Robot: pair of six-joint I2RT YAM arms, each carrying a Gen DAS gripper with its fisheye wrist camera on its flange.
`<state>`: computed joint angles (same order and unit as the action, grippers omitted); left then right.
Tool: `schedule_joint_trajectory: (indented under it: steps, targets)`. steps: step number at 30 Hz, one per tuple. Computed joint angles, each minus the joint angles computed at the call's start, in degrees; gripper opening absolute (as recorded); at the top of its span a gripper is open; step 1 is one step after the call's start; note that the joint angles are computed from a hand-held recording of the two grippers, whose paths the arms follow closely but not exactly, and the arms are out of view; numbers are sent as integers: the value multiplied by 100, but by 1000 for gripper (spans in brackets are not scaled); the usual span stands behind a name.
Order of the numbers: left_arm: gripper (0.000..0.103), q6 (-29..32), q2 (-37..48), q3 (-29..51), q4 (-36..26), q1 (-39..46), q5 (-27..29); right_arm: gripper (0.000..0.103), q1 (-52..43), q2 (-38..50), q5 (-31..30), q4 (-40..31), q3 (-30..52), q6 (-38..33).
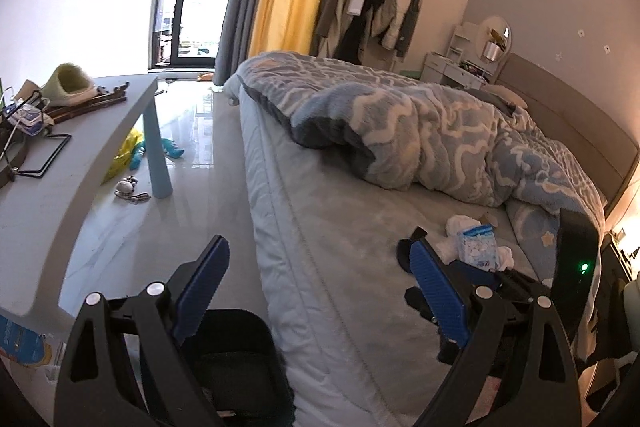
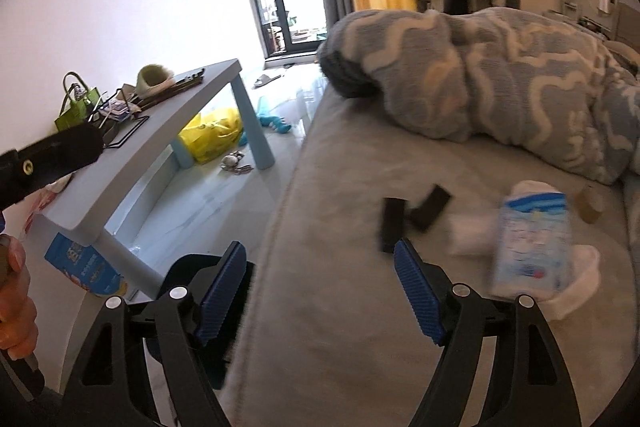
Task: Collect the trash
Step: 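Move both tools back over the bed toward the remaining trash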
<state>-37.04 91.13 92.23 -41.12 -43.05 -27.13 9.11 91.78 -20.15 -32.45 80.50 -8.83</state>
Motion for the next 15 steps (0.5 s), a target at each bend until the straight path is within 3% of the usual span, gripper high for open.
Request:
schedule_joint_trajectory:
  steps: [15]
  targets:
    - [94,-5,1067,990,-139,-240,52,78,-1143,189,-492,-212,374,-346]
